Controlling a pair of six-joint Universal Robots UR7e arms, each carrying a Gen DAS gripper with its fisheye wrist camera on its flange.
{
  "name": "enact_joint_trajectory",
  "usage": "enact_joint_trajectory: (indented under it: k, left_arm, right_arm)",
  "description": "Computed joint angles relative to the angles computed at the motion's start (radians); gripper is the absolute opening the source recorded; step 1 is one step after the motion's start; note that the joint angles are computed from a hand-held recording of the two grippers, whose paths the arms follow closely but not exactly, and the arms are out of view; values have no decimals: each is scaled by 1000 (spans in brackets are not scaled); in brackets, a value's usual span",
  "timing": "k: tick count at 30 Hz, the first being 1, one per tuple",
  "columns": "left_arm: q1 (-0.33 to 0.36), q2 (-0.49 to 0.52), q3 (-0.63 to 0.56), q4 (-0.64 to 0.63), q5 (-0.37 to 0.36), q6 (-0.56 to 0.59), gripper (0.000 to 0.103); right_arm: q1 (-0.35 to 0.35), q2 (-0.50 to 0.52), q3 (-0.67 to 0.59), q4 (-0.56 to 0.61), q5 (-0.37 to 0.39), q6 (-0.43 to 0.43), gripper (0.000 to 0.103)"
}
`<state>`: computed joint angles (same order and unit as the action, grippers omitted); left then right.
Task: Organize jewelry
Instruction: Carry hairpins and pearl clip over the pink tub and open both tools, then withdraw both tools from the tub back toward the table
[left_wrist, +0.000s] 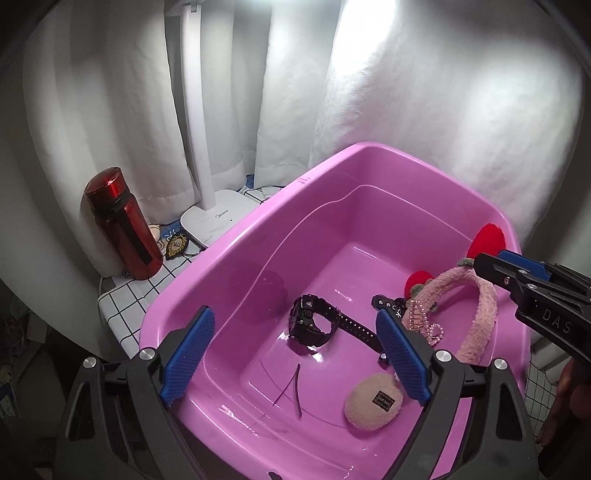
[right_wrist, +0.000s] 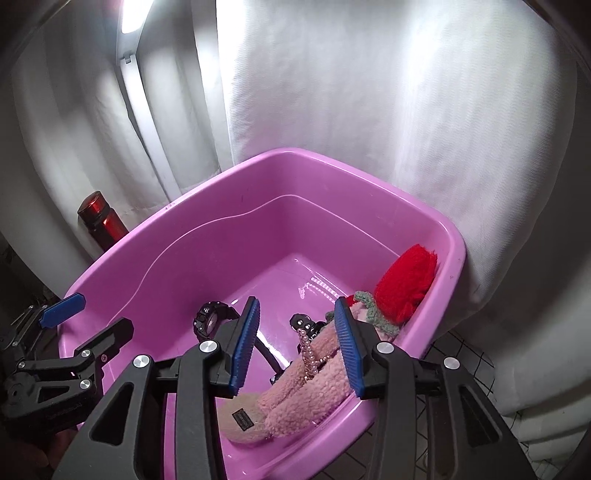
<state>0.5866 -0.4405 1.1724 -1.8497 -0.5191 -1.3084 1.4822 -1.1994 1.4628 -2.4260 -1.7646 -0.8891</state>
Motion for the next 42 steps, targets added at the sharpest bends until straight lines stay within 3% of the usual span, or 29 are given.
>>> enact_joint_trajectory:
  k: [11,20,23,34,42]
  left_arm:
    - [-31,-4,15,-40,-10,23,89]
    - [-69,29,3,-177,-20,171,91]
    - [-82,51,-13,-231,-40,235,91]
    - [-125,194,-165,-478,-154,583,95]
    - [-131,351,-389,-482,-311,774,95]
  right_arm:
    - [-21,-80,46,27,77,40,40]
    - [-92,-203,131,7,150,80,50]
    - [-140,-258,160,-3,181,93,59]
    - [-377,-437,214,-84,182,170,66]
    - [-554,-540,280,-112,203,249,66]
